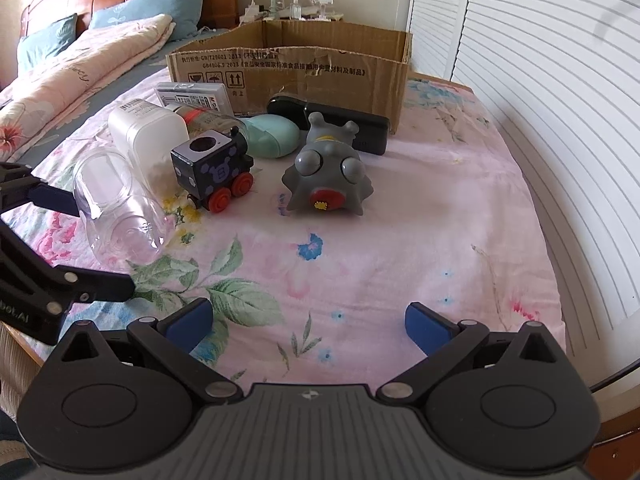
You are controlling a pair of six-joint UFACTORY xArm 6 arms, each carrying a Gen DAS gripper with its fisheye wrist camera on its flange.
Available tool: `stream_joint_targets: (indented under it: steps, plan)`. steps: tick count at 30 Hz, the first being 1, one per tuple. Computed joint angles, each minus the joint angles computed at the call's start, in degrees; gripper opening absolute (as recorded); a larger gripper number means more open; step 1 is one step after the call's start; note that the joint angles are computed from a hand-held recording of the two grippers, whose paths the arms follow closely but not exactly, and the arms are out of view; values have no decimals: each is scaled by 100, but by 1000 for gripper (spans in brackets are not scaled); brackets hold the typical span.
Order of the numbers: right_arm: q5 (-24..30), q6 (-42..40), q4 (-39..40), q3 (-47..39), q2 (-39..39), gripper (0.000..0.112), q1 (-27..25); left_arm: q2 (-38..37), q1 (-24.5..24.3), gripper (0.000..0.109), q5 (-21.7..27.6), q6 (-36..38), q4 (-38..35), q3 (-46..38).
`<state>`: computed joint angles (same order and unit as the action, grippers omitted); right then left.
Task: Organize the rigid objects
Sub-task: 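Lower the left gripper onto the clear plastic jar and close it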
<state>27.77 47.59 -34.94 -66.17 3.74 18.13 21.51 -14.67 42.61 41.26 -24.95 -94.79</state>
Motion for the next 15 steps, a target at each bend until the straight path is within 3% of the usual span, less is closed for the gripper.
stream_joint_targets:
  steps: [8,12,15]
  plan:
    - [-88,-64,6,38,-12,103,-29,76,-76,101,-295,76,-71,-63]
    - [-45,-187,123,-15,18,103,-32,81,-50,91,-298,94,-221,-87]
    - [34,-212,180,-99,71,103,-28,98,18,91,-211,-27,-301,-149]
